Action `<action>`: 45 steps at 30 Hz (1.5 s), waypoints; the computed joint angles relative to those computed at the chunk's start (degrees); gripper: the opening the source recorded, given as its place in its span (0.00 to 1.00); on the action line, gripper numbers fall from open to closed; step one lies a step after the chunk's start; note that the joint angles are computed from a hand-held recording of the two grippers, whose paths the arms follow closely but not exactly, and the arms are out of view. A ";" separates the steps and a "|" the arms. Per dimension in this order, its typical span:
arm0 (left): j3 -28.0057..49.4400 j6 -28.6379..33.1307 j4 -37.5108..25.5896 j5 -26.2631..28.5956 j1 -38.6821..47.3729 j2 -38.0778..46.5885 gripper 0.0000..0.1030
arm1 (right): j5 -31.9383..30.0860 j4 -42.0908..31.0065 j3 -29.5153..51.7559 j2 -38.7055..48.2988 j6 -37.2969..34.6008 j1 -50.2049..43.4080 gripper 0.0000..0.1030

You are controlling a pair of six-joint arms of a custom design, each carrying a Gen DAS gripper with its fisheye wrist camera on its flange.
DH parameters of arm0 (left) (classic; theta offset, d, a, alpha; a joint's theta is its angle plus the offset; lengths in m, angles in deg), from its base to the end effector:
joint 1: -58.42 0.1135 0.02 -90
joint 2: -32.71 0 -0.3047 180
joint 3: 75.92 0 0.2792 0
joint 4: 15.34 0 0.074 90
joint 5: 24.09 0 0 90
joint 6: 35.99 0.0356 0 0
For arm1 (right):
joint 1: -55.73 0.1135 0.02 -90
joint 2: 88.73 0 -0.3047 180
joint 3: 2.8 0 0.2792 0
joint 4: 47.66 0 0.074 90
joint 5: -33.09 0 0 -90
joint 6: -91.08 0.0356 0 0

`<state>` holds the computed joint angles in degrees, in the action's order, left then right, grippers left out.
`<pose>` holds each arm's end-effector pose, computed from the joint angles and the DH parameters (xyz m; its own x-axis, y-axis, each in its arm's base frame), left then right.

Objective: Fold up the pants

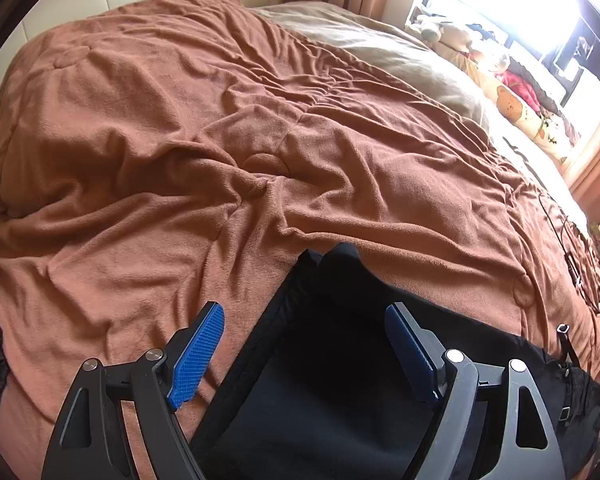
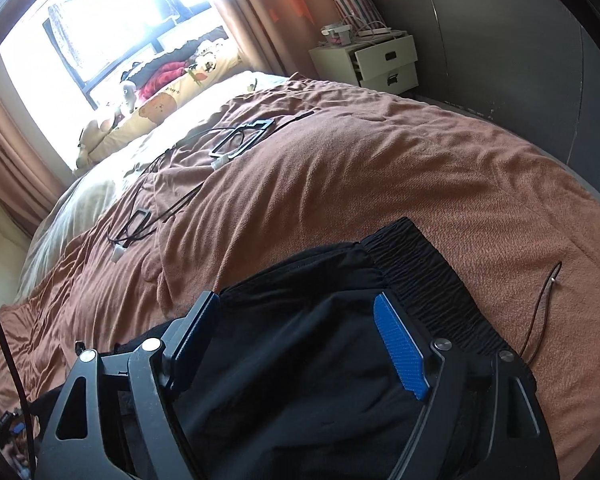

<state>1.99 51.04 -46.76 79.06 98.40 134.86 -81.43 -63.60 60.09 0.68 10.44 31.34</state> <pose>0.3117 0.2508 0.2070 -0.6045 -0.5728 -0.5536 -0.5594 0.8000 -0.2168 0.3205 -0.1291 0.2217 -0.5909 0.4304 -0.6824 0.1956 0.8970 0.3964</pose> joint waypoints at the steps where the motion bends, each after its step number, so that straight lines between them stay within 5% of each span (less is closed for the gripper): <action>1: -0.72 0.58 -0.21 0.58 0.64 -1.06 0.82 | -0.46 -0.14 -1.04 -1.09 -0.80 -0.15 0.76; 12: -12.94 6.78 -0.89 9.62 8.43 -15.38 0.80 | -6.87 -7.12 -8.55 -12.10 -11.19 -5.60 0.76; 17: -17.64 8.73 -2.66 11.78 11.65 -17.06 0.50 | -10.47 -11.72 -11.10 -16.68 -15.79 -9.70 0.76; 23: -22.39 9.09 -2.55 11.71 13.62 -16.48 0.38 | -13.92 -16.77 -12.70 -18.48 -19.89 -14.37 0.76; 34: -21.80 5.36 -1.67 12.94 11.67 -11.31 0.38 | -18.66 -23.67 -13.68 -19.60 -25.86 -20.51 0.76; 45: -21.15 -1.10 0.43 15.85 11.57 -6.92 0.38 | -16.27 -19.04 -16.42 -16.85 -23.75 -17.39 0.76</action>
